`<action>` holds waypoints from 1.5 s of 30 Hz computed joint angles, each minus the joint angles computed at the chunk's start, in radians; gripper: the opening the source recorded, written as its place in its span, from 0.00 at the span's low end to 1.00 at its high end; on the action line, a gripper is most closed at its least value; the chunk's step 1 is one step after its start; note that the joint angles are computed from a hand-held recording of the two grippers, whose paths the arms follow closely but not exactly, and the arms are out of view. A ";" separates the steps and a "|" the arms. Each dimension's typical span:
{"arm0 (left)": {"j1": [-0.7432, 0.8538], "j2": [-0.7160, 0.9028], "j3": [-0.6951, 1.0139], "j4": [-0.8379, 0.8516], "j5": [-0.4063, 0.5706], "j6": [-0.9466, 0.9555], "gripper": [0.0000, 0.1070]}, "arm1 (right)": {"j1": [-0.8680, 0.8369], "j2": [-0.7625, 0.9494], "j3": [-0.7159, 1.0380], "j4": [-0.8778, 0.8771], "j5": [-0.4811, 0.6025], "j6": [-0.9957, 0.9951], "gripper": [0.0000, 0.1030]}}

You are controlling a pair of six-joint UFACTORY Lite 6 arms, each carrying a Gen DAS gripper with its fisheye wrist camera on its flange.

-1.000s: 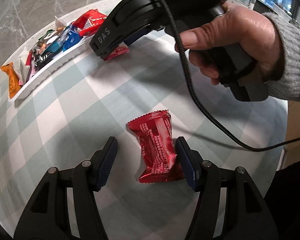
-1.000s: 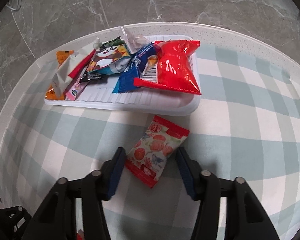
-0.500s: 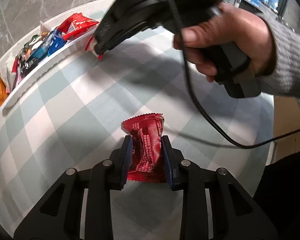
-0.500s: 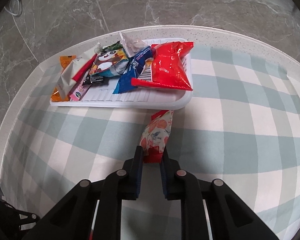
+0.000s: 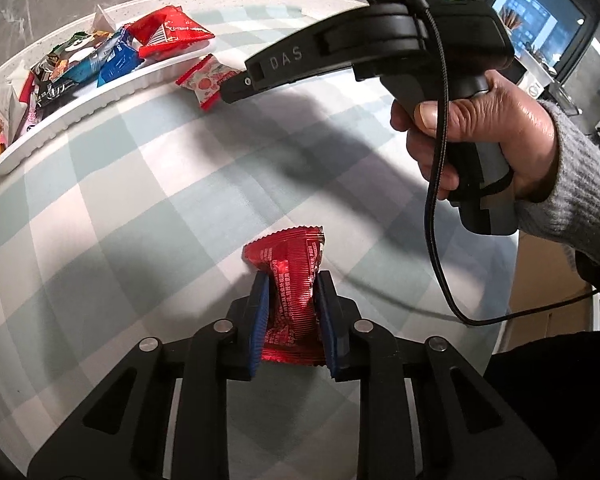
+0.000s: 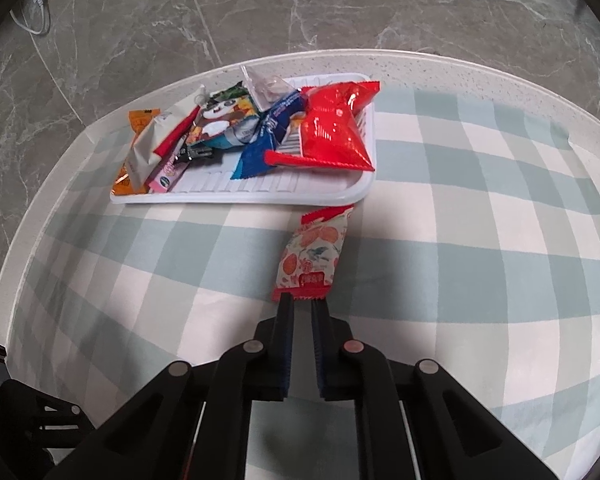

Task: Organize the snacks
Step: 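Lift both packets off the tablecloth and hold them up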

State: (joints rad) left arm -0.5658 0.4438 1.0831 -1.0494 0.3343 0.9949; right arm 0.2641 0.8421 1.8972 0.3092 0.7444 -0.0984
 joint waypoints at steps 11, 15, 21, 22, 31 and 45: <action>-0.064 -0.029 -0.020 0.182 -0.069 -0.194 0.22 | 0.005 0.043 0.037 -0.060 -0.006 0.064 0.34; -0.094 -0.024 -0.012 0.323 -0.096 -0.335 0.24 | 0.007 0.059 0.071 -0.078 0.002 0.084 0.41; -0.108 -0.020 -0.011 0.349 -0.104 -0.371 0.24 | 0.004 0.075 0.126 -0.121 0.042 0.126 0.51; -0.111 -0.020 -0.010 0.363 -0.106 -0.385 0.24 | 0.003 0.068 0.125 -0.127 0.051 0.129 0.52; -0.139 -0.012 0.005 0.535 -0.124 -0.532 0.25 | 0.008 0.117 0.200 -0.161 0.052 0.070 0.60; -0.135 -0.031 -0.024 0.432 -0.131 -0.411 0.25 | -0.003 0.316 0.452 -0.133 0.152 0.007 0.44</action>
